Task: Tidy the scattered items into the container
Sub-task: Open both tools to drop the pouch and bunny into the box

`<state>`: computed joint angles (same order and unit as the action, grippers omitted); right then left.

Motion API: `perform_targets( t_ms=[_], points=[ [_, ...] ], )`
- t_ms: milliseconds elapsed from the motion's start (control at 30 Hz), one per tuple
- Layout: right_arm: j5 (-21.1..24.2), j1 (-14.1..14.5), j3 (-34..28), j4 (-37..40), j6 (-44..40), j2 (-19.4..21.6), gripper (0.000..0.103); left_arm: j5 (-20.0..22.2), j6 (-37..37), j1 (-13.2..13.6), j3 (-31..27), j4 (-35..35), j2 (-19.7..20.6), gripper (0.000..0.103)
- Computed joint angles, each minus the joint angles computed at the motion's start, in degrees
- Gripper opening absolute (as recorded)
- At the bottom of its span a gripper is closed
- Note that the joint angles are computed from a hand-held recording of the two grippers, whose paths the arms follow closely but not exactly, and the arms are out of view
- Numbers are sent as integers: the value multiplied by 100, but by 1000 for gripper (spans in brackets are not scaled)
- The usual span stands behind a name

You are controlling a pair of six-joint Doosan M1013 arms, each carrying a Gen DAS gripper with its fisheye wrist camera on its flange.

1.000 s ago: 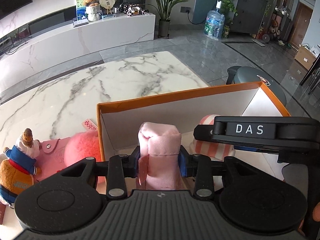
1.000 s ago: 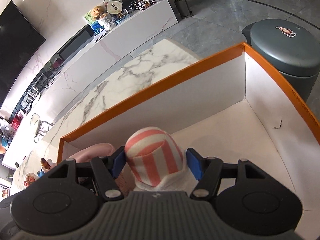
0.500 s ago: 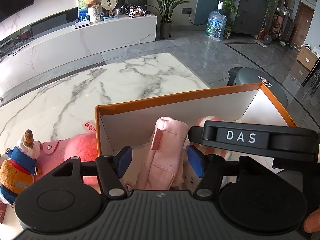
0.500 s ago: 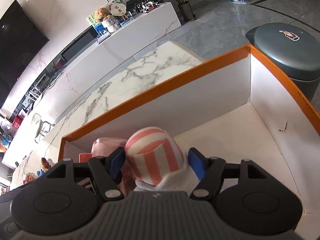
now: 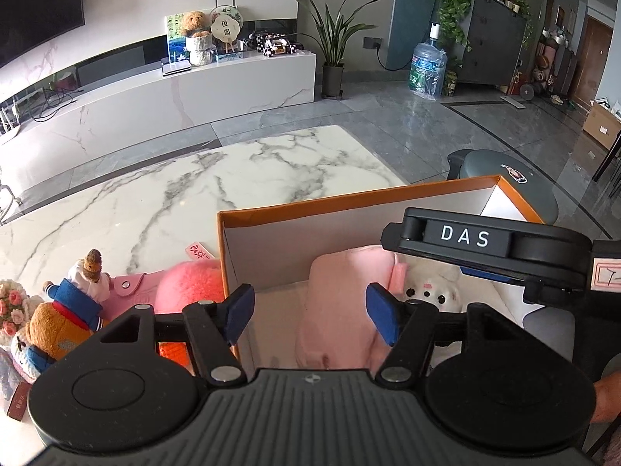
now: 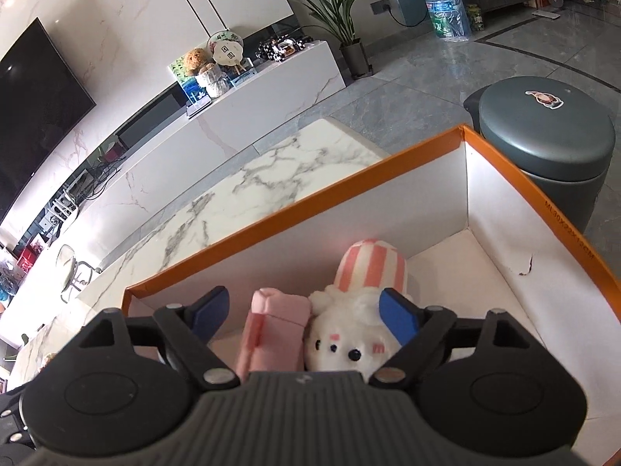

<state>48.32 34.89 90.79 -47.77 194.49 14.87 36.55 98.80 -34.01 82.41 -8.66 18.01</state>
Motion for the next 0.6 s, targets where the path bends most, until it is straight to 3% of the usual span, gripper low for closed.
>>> perform_targets(
  t_ms=[233,600],
  points=[
    [533,231,-57,-590,276,17,86,-235,-167,39,215,111,-214,75],
    [1684,914,-365,-1641,326,105,90,-627,0,250,654,-294,-632,75]
  ],
)
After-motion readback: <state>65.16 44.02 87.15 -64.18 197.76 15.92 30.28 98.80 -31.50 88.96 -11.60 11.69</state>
